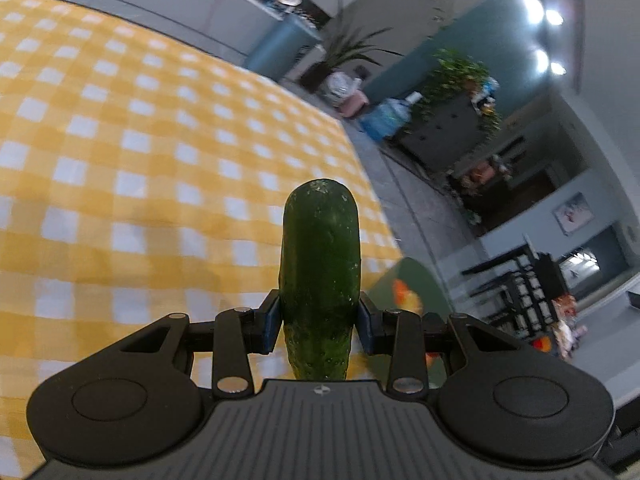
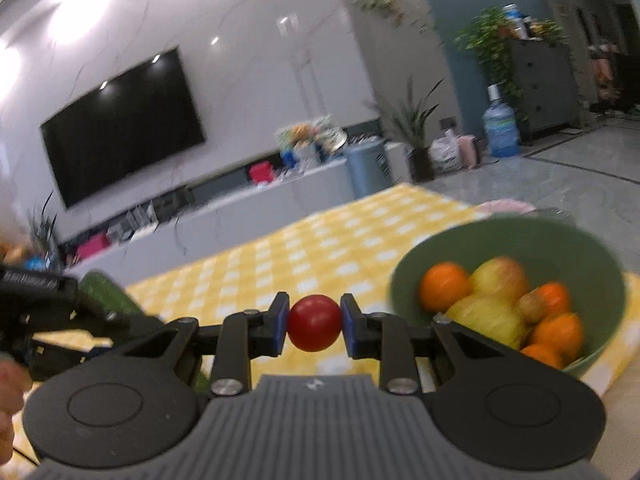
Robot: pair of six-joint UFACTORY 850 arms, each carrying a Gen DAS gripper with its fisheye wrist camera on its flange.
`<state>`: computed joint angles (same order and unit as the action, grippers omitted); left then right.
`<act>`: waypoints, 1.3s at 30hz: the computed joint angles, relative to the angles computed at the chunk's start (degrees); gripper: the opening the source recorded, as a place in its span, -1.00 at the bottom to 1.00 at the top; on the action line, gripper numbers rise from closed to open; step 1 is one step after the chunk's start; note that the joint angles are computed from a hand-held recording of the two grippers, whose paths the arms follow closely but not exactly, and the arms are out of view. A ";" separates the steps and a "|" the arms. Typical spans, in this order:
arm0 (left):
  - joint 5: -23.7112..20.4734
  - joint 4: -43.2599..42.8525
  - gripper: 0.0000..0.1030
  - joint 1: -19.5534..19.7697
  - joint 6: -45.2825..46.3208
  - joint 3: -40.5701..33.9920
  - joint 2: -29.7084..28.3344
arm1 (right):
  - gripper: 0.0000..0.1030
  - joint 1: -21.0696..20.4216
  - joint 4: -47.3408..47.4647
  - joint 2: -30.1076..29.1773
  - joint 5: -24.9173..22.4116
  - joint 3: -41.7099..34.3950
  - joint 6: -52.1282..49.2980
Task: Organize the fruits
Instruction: 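Carry the cucumber and tomato over the green bowl with both tools, then lower the cucumber and tomato into the bowl and open both tools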
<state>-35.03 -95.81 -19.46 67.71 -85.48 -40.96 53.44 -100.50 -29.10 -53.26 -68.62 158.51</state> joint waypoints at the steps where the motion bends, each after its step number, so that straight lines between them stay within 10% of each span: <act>1: -0.55 0.11 -0.18 -0.09 -0.12 -0.57 -0.24 | -0.53 0.18 0.74 0.93 -1.61 0.93 0.42; 10: 1.09 18.80 -0.18 -5.19 -17.73 -13.48 -6.40 | -0.53 1.01 11.73 7.20 -11.71 9.03 -0.42; 27: -7.52 47.53 -0.18 -13.36 -46.92 -47.29 -25.96 | -0.48 -2.42 6.50 10.07 -3.67 16.82 10.60; 35: 1.09 59.50 -0.10 -16.80 -46.82 -41.64 -21.56 | -0.46 -2.84 2.12 10.80 -4.24 19.90 18.42; 39: 6.06 72.49 0.11 -18.57 -54.92 -37.70 -18.51 | 0.06 -2.55 0.91 10.76 -5.32 19.62 19.04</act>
